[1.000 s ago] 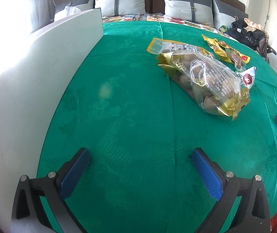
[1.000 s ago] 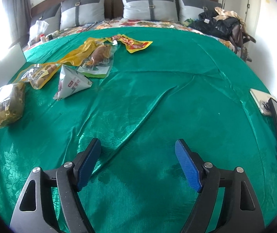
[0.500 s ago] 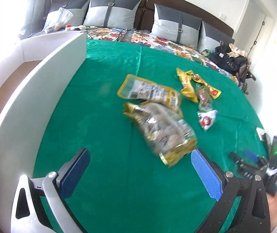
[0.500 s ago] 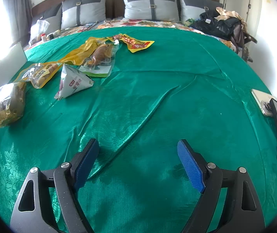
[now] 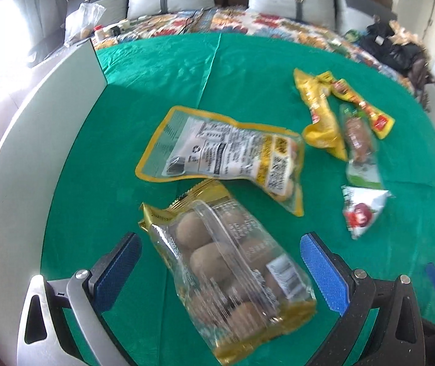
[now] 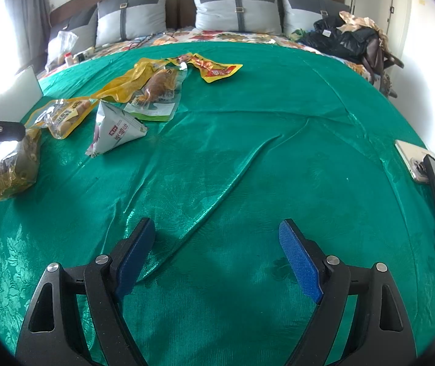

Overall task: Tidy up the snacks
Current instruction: 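Grasp the clear bag of brown eggs with the left gripper and lift it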

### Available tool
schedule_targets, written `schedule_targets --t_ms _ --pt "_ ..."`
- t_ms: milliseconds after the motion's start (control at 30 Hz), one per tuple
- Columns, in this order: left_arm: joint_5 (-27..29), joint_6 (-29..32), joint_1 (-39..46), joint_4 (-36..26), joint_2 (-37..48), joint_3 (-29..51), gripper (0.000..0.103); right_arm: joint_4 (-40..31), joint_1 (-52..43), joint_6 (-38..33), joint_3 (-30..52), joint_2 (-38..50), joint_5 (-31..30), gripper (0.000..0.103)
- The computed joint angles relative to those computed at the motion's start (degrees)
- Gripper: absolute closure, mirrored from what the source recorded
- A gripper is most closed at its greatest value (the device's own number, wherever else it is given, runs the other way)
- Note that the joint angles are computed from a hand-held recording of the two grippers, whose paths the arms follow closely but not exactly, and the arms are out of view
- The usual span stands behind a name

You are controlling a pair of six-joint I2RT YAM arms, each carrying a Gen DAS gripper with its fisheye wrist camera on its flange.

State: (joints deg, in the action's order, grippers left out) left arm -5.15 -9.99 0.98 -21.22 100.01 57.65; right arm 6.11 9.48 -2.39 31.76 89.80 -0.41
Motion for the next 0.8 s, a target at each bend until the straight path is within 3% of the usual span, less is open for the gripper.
schedule_targets --t_ms 33,100,200,367,533,633,733,800 --pt "0.0 0.1 0.1 1.1 -0.1 -1.0 0.002 0.0 0.0 0.0 0.0 0.0 0.0 0.017" --pt "1.7 0.6 0.9 5.4 -2.9 -5.7 0.022 0.0 0.0 0.0 0.0 0.0 0.0 0.017" --pt "2.1 3.9 1.7 8.1 -7.7 -11.1 0.037 0.0 0.1 0.1 0.0 0.0 0.1 0.016" --pt "8.4 11.7 7.2 6.0 -15.9 -17.6 0.04 0.0 0.0 0.1 0.0 0.0 0.1 0.016" --pt "16.4 18.6 12.8 -0.5 -23.0 -21.0 0.041 0.0 0.0 0.1 0.1 0.0 0.1 0.016" --pt "15.8 19.5 11.4 0.4 -24.6 -22.7 0.034 0.0 0.0 0.1 0.1 0.0 0.1 0.016" --pt "12.9 17.4 8.1 4.0 -24.4 -24.2 0.019 0.0 0.0 0.0 0.0 0.0 0.0 0.016" --pt "10.7 16.1 5.7 5.9 -21.7 -23.7 0.018 -0.1 0.0 0.0 0.1 0.0 0.0 0.016"
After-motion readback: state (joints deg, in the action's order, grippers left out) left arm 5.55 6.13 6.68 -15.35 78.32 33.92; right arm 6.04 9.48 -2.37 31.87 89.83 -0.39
